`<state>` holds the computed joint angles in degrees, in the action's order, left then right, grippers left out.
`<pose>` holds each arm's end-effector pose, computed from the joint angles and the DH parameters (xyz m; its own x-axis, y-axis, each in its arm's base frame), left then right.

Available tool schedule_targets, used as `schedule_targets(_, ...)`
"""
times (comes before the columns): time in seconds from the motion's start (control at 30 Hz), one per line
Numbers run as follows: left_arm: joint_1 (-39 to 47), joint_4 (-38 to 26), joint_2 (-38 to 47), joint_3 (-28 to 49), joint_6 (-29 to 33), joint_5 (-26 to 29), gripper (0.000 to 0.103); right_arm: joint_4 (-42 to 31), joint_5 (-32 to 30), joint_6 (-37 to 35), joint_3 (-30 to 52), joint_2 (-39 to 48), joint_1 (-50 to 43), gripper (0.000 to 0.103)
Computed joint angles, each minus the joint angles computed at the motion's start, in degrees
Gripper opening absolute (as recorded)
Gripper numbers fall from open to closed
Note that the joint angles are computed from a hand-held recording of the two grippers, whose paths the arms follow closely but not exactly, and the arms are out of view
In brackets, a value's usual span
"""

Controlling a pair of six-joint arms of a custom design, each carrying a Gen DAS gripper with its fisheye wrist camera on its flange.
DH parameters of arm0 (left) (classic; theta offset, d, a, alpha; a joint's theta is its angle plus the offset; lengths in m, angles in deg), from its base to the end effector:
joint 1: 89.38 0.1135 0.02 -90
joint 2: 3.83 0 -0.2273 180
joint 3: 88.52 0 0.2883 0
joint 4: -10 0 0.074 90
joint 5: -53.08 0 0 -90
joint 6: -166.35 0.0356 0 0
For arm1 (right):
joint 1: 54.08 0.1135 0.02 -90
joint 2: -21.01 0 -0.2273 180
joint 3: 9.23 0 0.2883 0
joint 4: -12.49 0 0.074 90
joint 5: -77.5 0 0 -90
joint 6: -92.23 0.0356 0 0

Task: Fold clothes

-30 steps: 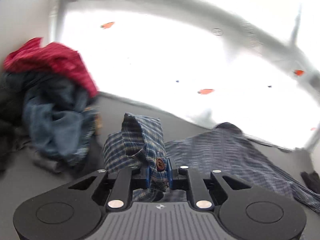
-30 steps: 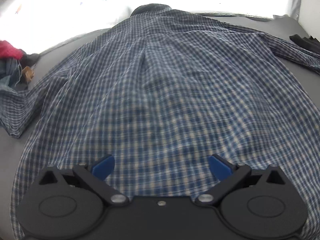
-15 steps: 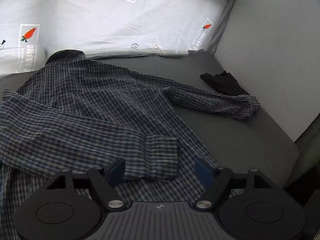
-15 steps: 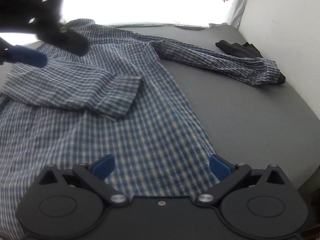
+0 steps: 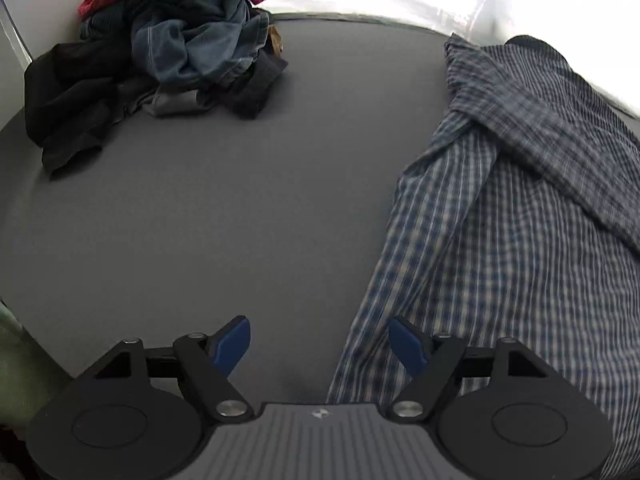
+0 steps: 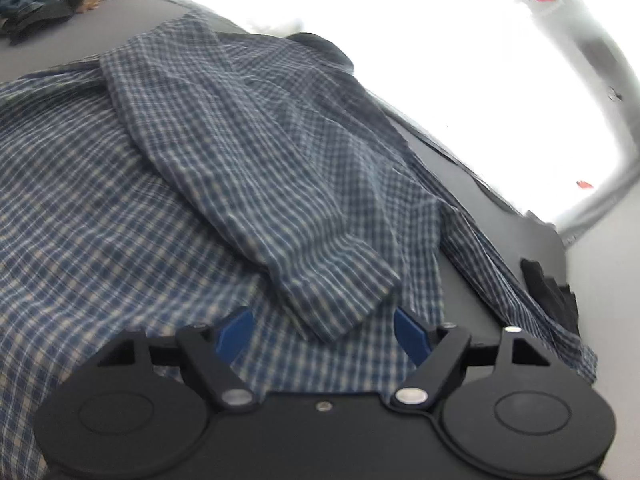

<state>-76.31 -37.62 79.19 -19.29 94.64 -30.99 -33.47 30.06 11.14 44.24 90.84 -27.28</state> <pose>0.3171 0.0699 0.1743 -0.8676 0.1190 -0.4828 0.1006 0.9929 0.0640 0.2472 0.0979 0.1569 -0.7889 -0.2707 -0.5517 0.0714 0.8513 -0.5198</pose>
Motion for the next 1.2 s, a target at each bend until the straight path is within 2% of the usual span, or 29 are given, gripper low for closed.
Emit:
schedule_targets(0.13, 1.27, 0.69, -3.46, -5.25, 1.83, 0.08, 0.077, 6.51, -2.52, -11.06, 2.31, 5.18, -1.71, 0.076)
schedule_targets(0.27, 3.7, 0.26, -5.97, -7.54, 2.66, 3.09, 0.076, 8.41, -3.22, -15.65, 3.7, 8.3, -2.75, 0.078)
schedule_targets(0.4, 3.79, 0.2, -7.91, -9.16, 2.29, 6.11, 0.049, 10.38, -4.63, -20.04, 2.7, 7.61, -3.74, 0.08)
schedule_targets(0.47, 2.31, 1.43, -10.5, -11.3, 2.6, 5.56, 0.026, 13.6, -5.57, -24.25, 0.88, 6.64, -4.26, 0.081)
schedule_targets(0.5, 1.17, 1.85, -11.63, -12.19, 2.82, 4.7, 0.01, 16.23, -6.86, -27.15, -0.44, 6.0, -5.03, 0.081)
schedule_targets(0.53, -0.04, 2.13, -12.54, -12.85, 2.84, 3.4, 0.007, 17.94, -8.84, -29.83, -1.26, 5.28, -6.01, 0.078)
schedule_targets(0.57, -1.17, 2.31, -13.46, -13.37, 2.85, 2.29, 0.005, 18.84, -11.78, -32.32, -1.6, 4.64, -7.39, 0.065)
schedule_targets(0.6, -2.19, 2.39, -14.38, -13.8, 2.94, 1.43, 0.005, 18.25, -14.6, -33.74, -0.85, 4.9, -8.82, 0.051)
schedule_targets(0.63, -3.04, 2.3, -15.49, -14.1, 2.83, 0.79, 0.005, 17.12, -16.49, -35.16, 0.59, 6.05, -10.13, 0.007)
schedule_targets(0.67, -3.79, 2.11, -16.7, -14.3, 2.57, 0.27, 0.004, 17.32, -17.07, -37.14, 1.05, 6.54, -10.9, 0.002)
schedule_targets(0.8, -5.98, -2.1, -23.36, -12.81, 2.61, 1.11, 0.004, 25.49, -15.57, -46.18, -3.35, 0.23, -13.02, 0.0)
schedule_targets(0.97, -12.05, -11.25, -32.03, -9.12, 10.11, 6.33, 0.004, 37.37, -12.91, -56.5, -5.7, -7.5, -22.84, 0.0)
schedule_targets(1.03, -16.61, -14.99, -33.04, -7.64, 12.32, 8.56, 0.004, 39.53, -13.34, -56.57, -3.8, -6.89, -28.63, 0.0)
schedule_targets(1.1, -22.73, -16.86, -31.63, -8.19, 11.01, 9.6, 0.009, 39.49, -13.77, -54.06, -1.11, -4.79, -34.01, 0.0)
schedule_targets(1.17, -28.52, -18.01, -27.61, -8.94, 9.36, 9.42, 0.011, 35.61, -14.41, -48.51, 2.59, -1.87, -38.73, 0.001)
schedule_targets(1.2, -31.03, -18.88, -24.08, -8.65, 8.79, 9.17, 0.02, 32.9, -14.41, -45.23, 3.94, -0.79, -40.2, 0.004)
